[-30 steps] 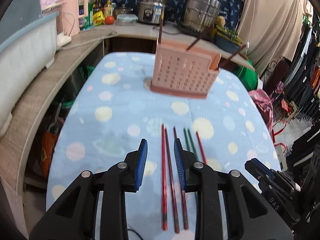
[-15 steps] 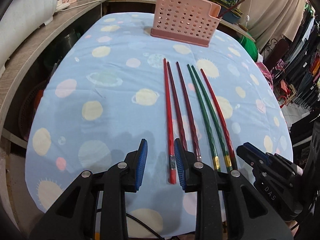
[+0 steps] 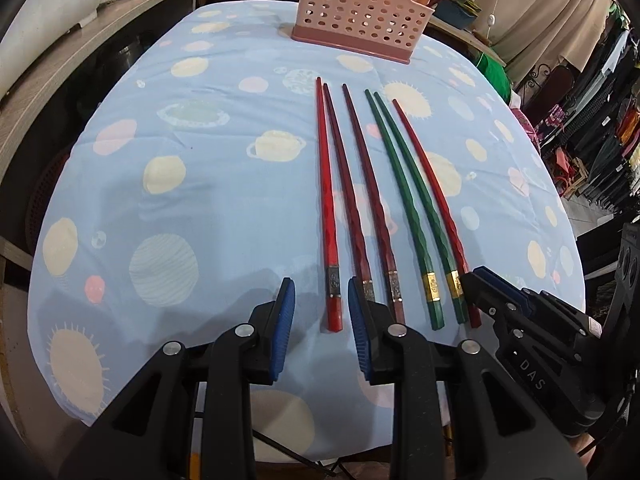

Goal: Organize utensils
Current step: 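Grasp a red chopstick with the left tool while the right tool grasps another red chopstick, then lift both red chopsticks and carry them above the pink holder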

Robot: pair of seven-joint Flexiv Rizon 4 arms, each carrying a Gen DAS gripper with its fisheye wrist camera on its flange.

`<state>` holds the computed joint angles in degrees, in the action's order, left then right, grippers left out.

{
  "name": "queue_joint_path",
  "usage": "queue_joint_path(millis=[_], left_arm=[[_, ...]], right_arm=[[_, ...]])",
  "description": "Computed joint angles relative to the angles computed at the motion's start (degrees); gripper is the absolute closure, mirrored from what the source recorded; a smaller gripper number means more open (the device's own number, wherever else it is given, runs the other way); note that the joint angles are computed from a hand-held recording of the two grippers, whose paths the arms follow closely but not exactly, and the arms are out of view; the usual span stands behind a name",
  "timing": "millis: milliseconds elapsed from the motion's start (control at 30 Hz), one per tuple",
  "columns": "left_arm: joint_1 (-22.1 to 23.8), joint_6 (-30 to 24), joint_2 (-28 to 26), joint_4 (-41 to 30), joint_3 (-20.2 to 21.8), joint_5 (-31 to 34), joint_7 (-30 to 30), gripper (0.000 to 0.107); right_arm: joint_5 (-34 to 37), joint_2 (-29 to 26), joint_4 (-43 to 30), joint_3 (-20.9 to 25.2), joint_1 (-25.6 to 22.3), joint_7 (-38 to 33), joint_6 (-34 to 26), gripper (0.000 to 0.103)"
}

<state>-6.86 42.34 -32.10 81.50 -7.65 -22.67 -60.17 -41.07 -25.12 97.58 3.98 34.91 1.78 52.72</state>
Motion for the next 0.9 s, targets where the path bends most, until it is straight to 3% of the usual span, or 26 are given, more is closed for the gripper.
queue_joint_path(millis=[167, 400, 500, 600, 900], left_arm=[[-1.2, 0.7, 0.4, 1.1, 1.0, 1.6, -2.6, 0.081], [-1.2, 5.8, 1.4, 4.3, 0.5, 1.6, -3.8, 0.081], [-0.9, 6.5, 1.2, 4.3, 0.2, 1.7, -2.5, 0.087], [0.0, 5.4, 0.3, 3.2, -0.5, 0.9, -0.5, 0.098], [1.7, 0.6, -0.7, 1.3, -1.6, -2.7, 4.0, 0.1]], right_arm=[[-0.4, 0.5, 1.3, -0.1, -0.6, 0.3, 2.2, 0.096], [-1.6, 0.6, 1.9, -0.6, -0.5, -0.2, 3.2, 0.096], [-2.8, 0.5, 2.1, -1.2, 0.0, 2.3, 3.2, 0.096], [-4.2, 0.3, 1.6, -1.6, 0.8, 4.8, 1.3, 0.096], [-3.7, -1.1, -2.1, -0.5, 1.8, 4.1, -6.8, 0.096]])
